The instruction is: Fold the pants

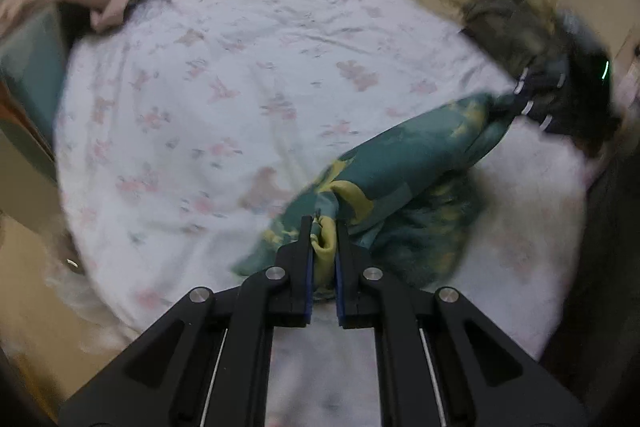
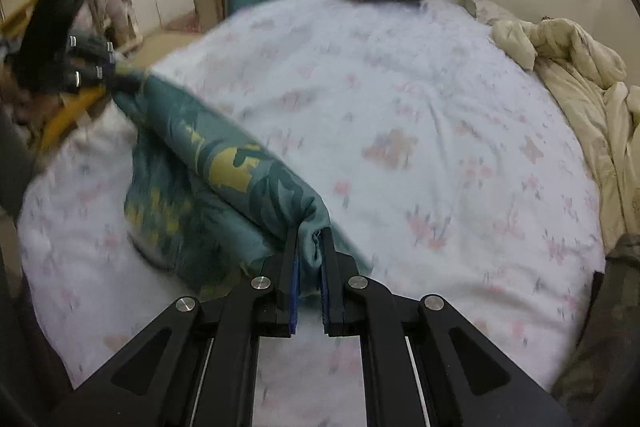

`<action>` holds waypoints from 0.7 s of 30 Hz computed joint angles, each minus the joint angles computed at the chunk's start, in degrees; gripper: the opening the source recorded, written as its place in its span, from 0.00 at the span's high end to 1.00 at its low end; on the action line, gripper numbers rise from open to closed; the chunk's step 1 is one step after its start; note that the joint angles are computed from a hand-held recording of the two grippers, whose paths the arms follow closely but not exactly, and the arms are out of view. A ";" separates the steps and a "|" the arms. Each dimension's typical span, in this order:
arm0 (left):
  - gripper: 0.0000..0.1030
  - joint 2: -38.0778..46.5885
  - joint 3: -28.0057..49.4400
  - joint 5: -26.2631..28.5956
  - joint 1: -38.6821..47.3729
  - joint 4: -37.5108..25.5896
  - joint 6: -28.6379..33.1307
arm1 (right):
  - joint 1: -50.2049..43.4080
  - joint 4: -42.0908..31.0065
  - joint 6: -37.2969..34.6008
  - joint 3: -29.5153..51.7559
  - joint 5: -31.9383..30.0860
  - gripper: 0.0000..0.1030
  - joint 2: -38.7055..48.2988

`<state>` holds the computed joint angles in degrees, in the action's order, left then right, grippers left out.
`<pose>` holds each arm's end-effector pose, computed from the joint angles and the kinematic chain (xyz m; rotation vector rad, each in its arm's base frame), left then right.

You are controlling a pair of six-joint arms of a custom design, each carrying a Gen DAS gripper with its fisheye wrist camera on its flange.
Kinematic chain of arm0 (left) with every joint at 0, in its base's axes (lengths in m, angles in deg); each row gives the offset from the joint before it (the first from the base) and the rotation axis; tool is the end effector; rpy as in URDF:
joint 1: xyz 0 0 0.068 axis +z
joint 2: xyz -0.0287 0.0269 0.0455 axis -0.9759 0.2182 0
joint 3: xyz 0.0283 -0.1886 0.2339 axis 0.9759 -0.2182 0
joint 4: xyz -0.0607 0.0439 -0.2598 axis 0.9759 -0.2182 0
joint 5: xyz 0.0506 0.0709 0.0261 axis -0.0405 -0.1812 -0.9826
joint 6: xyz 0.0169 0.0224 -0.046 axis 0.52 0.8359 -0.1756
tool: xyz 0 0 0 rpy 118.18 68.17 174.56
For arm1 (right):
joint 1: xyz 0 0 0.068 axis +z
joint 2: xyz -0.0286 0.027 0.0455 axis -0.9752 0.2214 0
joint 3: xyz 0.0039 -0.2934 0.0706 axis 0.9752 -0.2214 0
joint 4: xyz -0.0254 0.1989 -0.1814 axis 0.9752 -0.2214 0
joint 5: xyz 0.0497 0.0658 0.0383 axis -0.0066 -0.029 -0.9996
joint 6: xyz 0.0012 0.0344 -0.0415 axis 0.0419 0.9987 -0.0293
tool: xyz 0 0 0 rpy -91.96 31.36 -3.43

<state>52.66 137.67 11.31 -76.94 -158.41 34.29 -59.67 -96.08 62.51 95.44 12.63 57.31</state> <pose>0.3704 -0.0150 0.2995 1.3367 2.3921 -0.5811 0.2301 0.0713 0.2707 -0.3037 2.5952 0.0793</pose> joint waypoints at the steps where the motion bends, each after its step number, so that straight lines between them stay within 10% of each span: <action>1: 0.94 -1.76 -2.28 -0.84 -0.25 1.60 1.25 | 1.25 -0.30 1.68 -0.64 1.22 0.93 -0.68; 15: 0.90 -10.31 -25.44 -18.75 -3.15 11.92 15.35 | 11.65 -8.25 10.05 -4.32 4.07 0.91 4.30; 21: 0.59 -0.41 -8.45 -20.81 -1.90 -3.82 6.24 | 5.73 -21.74 17.77 1.65 -1.56 0.65 3.12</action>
<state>52.25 129.21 -9.50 -78.85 -162.23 40.53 -53.95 -117.82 80.27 97.10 11.07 60.43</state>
